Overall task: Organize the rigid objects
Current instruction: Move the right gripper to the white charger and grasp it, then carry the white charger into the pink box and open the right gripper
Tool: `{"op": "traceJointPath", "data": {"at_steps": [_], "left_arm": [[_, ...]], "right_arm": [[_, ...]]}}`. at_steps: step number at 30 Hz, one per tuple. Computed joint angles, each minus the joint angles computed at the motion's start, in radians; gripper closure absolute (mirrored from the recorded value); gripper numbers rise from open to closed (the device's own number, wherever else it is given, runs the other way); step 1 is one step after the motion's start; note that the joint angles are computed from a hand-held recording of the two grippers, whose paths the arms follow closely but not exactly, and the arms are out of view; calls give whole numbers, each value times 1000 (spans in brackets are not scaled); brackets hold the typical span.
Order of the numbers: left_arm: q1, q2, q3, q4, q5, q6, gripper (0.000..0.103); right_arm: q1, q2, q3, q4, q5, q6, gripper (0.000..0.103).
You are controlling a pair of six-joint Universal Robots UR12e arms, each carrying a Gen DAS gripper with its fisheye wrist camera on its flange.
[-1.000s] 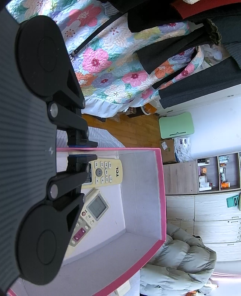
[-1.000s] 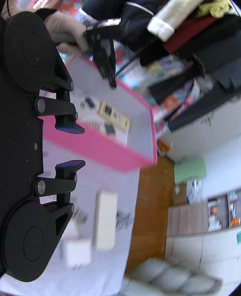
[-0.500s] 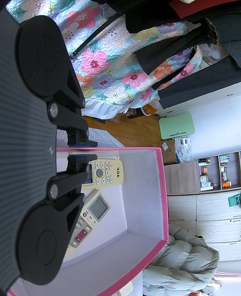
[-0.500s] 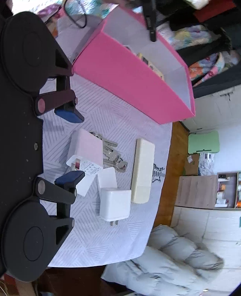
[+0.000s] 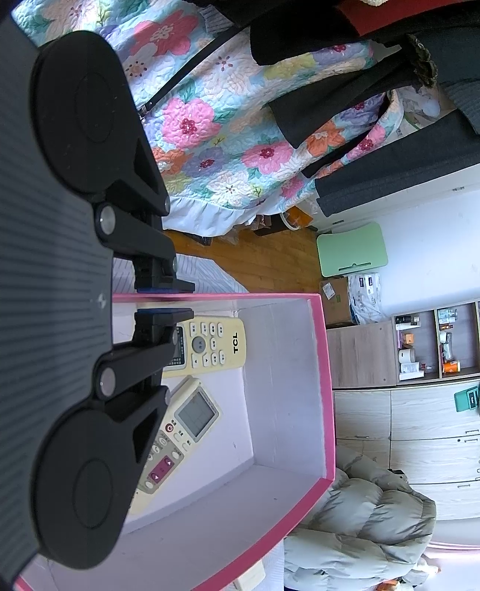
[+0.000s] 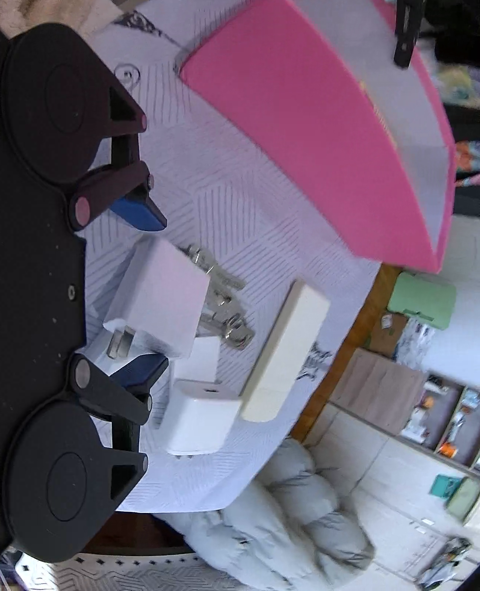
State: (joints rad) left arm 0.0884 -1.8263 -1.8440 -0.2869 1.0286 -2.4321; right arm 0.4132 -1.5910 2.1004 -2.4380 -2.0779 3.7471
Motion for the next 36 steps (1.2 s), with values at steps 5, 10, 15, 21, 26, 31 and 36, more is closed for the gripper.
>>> {"op": "traceJointPath", "data": {"at_steps": [5,10,15,21,26,31,36], "left_arm": [[0,0,0,1,2,3,98],[-1,0,0,1,3,3,98],[0,0,-1,2,4,5,98],[1,1,0,3,6,9,98],[2,1,0,2,6,9,98],[1,1,0,2,7,9,98],[1,1,0,2,7,10,98]], "right_arm": [[1,4,18,-51,-29,41,27],[9,-11,49,-137,-32,50,31],[7,-30,67,-162,-2,68,31],[7,-43,85,-227,55,81,31],[-7,-49,104,-276,98,103,31],[-7,-44,103,-285,128,95,31],[-32,-53,143,-407,214,165,31]]}}
